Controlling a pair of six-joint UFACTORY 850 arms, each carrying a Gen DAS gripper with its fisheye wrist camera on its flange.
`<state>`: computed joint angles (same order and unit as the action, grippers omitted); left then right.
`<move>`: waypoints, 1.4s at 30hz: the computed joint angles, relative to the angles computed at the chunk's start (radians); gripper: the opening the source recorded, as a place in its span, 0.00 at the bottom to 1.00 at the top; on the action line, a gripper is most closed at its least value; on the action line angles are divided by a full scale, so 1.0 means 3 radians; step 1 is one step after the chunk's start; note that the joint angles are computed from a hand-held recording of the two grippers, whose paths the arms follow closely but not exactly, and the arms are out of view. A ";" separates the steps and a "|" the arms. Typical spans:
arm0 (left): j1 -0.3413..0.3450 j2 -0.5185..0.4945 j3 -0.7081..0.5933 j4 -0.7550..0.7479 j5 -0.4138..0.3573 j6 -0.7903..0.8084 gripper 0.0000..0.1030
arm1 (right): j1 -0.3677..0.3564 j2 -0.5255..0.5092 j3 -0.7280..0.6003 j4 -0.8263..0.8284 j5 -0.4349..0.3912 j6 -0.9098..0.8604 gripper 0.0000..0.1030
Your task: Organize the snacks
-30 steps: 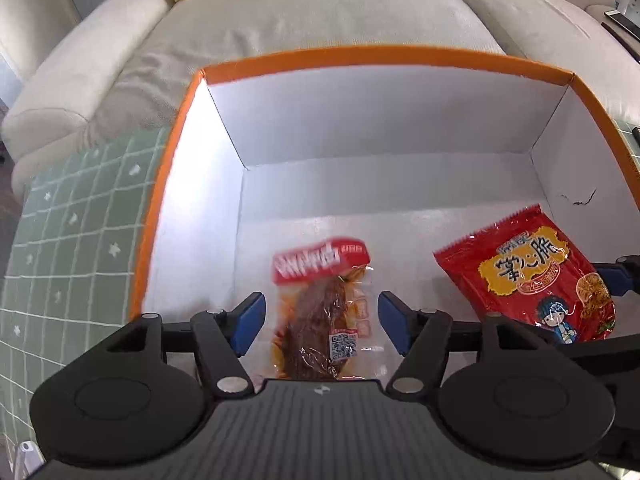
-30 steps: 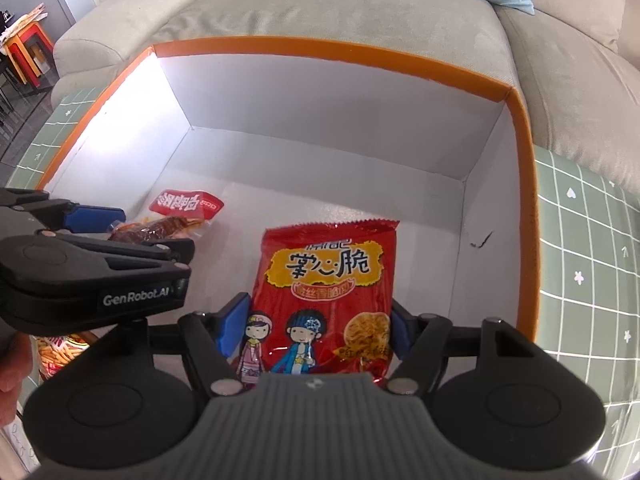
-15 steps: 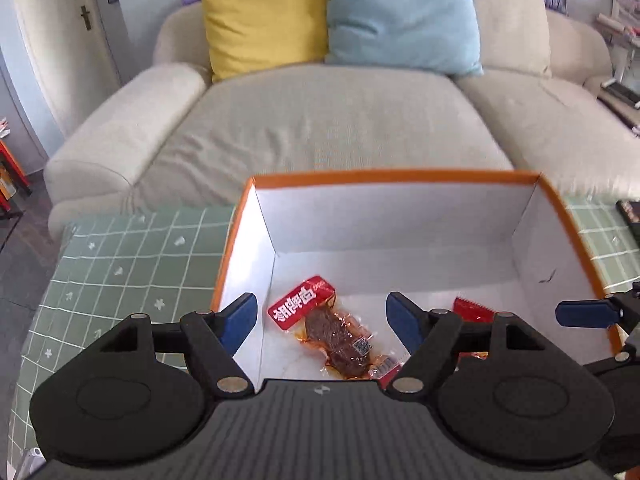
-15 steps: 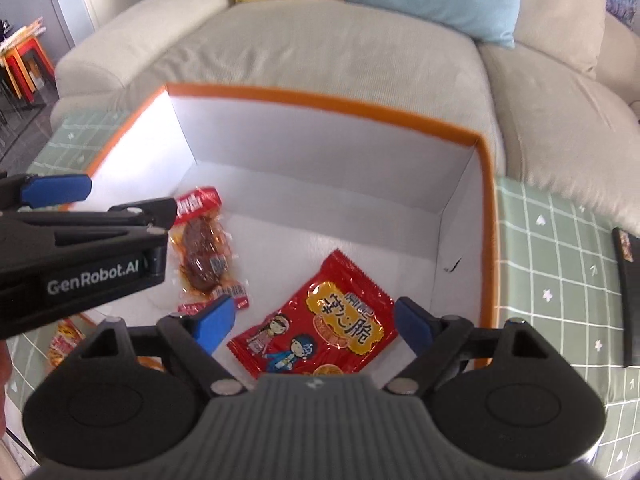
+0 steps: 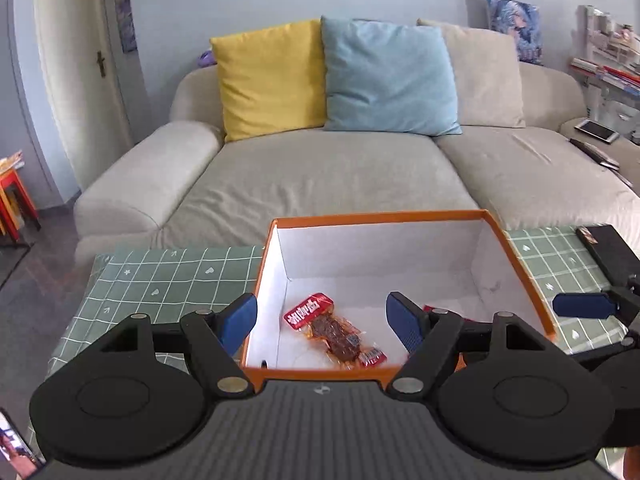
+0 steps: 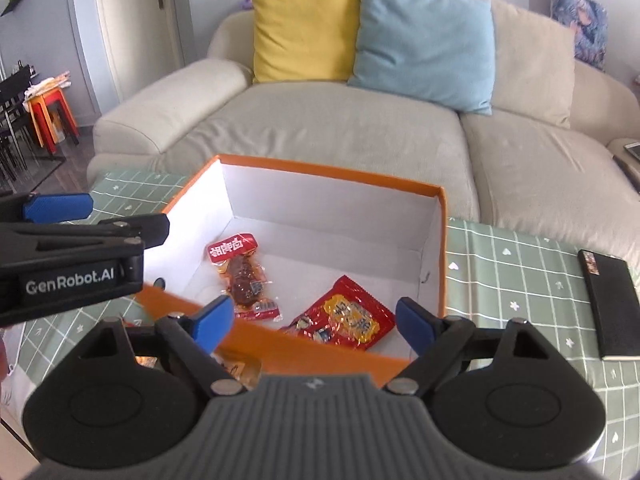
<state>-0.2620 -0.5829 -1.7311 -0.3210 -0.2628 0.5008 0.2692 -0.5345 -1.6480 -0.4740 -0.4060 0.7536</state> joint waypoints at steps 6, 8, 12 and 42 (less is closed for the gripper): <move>0.0022 0.0302 0.0521 -0.0728 0.0255 0.0788 0.84 | 0.0168 0.0395 0.0619 -0.1410 0.0086 0.1627 0.84; 0.0046 0.0401 0.0715 -0.1227 0.0309 0.1308 0.84 | 0.0230 0.0507 0.0811 -0.1817 0.0018 0.2072 0.84; 0.0108 0.0508 0.0992 -0.2046 0.0291 0.2145 0.84 | 0.0412 0.0674 0.1138 -0.2453 -0.0297 0.2762 0.92; 0.0410 0.0478 0.1538 -0.2306 -0.0129 0.2338 0.84 | 0.0581 0.0665 0.1793 -0.2707 -0.0014 0.3338 0.86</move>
<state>-0.1391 -0.4396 -1.2698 -1.0130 -0.3016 1.2023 0.4436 -0.3350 -1.1100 -1.2862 -0.4102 1.7549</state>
